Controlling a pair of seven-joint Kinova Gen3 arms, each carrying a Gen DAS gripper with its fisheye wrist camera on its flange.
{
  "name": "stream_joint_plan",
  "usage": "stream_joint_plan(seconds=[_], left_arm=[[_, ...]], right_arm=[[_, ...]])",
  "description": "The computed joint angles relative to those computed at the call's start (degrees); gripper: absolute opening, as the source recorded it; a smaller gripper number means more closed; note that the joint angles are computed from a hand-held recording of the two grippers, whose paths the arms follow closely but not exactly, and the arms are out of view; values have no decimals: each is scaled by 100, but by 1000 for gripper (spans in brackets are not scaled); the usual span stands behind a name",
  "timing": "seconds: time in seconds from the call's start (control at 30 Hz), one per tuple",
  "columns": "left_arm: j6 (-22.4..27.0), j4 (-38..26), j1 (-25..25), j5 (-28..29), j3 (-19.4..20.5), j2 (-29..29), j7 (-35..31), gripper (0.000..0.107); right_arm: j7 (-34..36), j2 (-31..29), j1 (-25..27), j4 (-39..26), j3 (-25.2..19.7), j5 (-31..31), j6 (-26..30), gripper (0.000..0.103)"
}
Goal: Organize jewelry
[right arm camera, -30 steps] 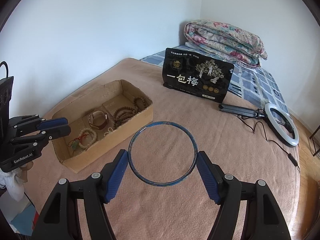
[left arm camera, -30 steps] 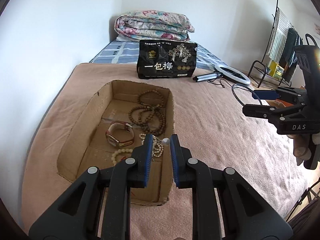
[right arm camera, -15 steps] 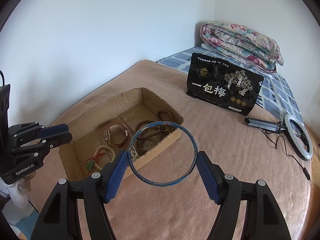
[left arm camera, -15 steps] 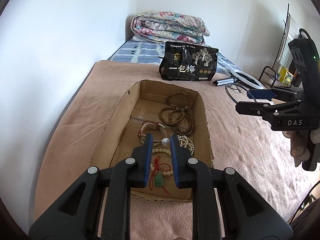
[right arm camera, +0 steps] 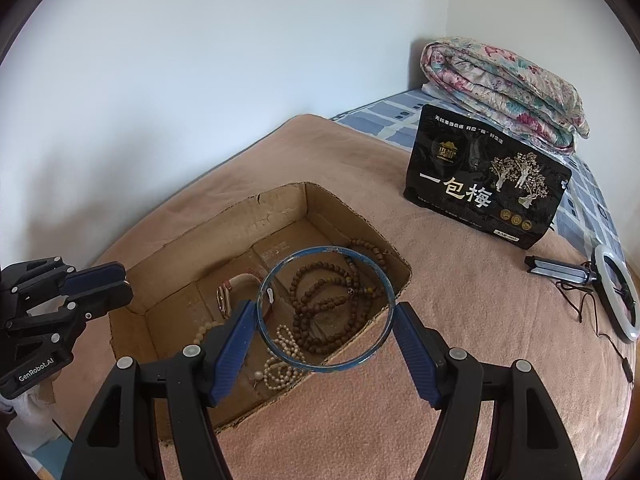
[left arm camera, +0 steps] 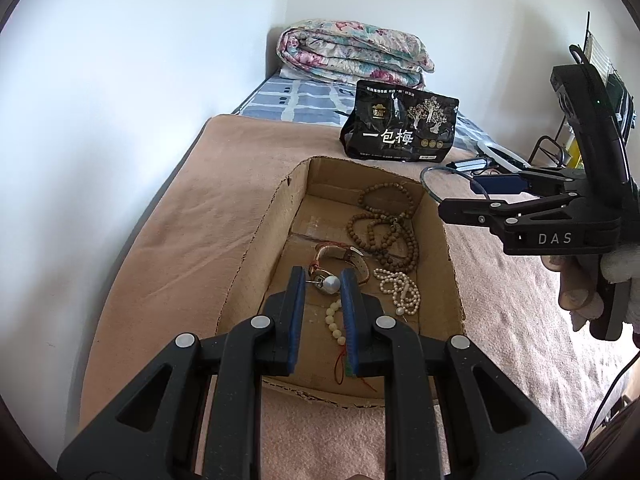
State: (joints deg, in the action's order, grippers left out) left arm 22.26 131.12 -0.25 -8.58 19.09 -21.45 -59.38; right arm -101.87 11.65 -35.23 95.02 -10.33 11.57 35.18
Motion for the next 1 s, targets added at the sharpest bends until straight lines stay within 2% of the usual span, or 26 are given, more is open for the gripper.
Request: stream_joint_plan(seconds=[0.5, 0.6, 0.67, 0.7, 0.77, 0.8, 1.0], left_arm=[[-46, -9, -78, -145, 125, 75, 114, 17], [-64, -9, -218, -265, 332, 97, 234, 17], [-67, -12, -268, -334, 409, 109, 295, 17], [-62, -18, -272, -355, 418, 125, 313, 20], [-75, -16, -254, -380, 400, 132, 341, 54], [-135, 23, -338, -428, 485, 87, 428, 59], [-80, 14, -486, -553, 656, 60, 565, 62]], right_arm=[[-40, 352, -67, -236, 98, -45, -28, 73], [-176, 353, -158, -216, 166, 103, -57, 73], [-233, 351, -186, -214, 184, 169, -59, 81], [-283, 340, -209, -199, 202, 221, -82, 84], [-452, 309, -288, -157, 259, 387, -142, 90], [-510, 295, -306, -142, 266, 442, -160, 90], [-899, 269, -484, -128, 334, 874, -114, 100]])
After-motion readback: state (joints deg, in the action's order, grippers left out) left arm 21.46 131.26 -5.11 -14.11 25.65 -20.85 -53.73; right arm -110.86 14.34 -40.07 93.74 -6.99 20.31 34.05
